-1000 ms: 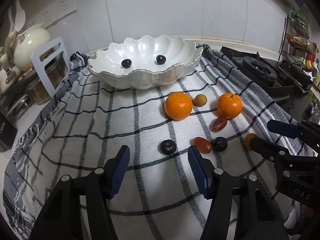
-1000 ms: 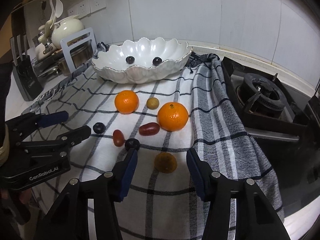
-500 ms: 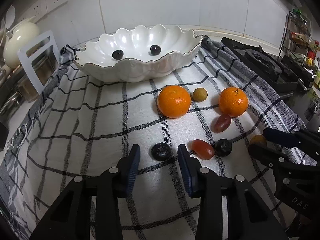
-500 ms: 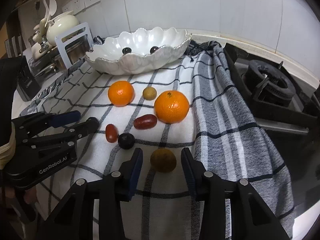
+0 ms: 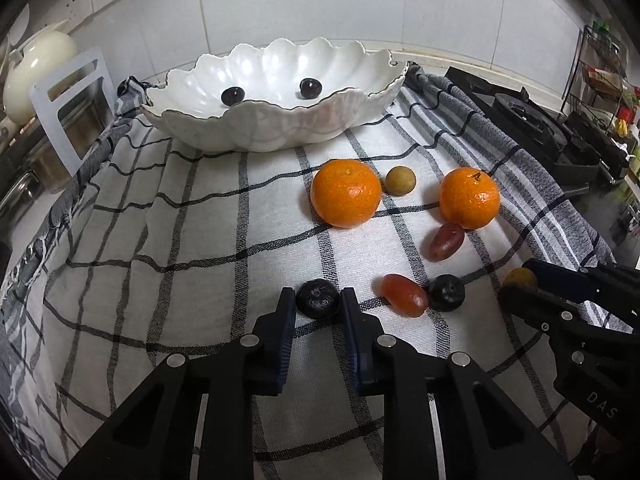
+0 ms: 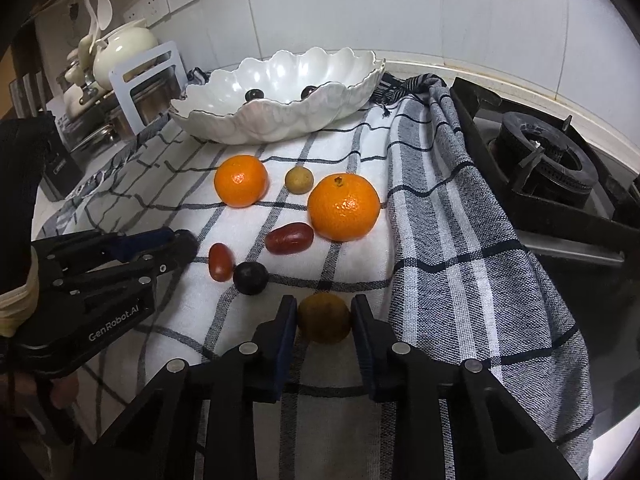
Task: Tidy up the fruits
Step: 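Grasp a dark plum with the left tool while the right tool grasps a yellow-brown fruit, then lift both held fruits and carry them over the white bowl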
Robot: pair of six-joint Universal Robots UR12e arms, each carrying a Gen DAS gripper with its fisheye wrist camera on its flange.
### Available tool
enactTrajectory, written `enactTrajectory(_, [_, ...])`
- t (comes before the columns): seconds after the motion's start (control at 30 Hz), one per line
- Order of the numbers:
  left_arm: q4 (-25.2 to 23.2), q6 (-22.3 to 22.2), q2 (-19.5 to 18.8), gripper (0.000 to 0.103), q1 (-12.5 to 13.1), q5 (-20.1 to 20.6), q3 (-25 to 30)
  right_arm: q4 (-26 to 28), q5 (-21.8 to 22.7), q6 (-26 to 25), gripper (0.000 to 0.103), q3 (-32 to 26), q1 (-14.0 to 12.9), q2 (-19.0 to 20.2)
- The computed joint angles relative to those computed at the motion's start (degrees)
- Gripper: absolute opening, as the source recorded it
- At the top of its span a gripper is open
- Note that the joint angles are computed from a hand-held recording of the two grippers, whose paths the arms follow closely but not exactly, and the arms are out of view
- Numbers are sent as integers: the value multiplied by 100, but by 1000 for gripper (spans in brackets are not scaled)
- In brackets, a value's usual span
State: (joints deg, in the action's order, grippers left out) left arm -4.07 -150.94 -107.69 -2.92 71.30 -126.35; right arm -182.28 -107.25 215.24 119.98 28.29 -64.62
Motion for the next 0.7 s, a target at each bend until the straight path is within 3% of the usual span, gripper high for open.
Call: enactTrajectory(0.7, [629, -473, 460, 23, 164, -290, -310, -556, -185, -367, 29, 69, 68, -195])
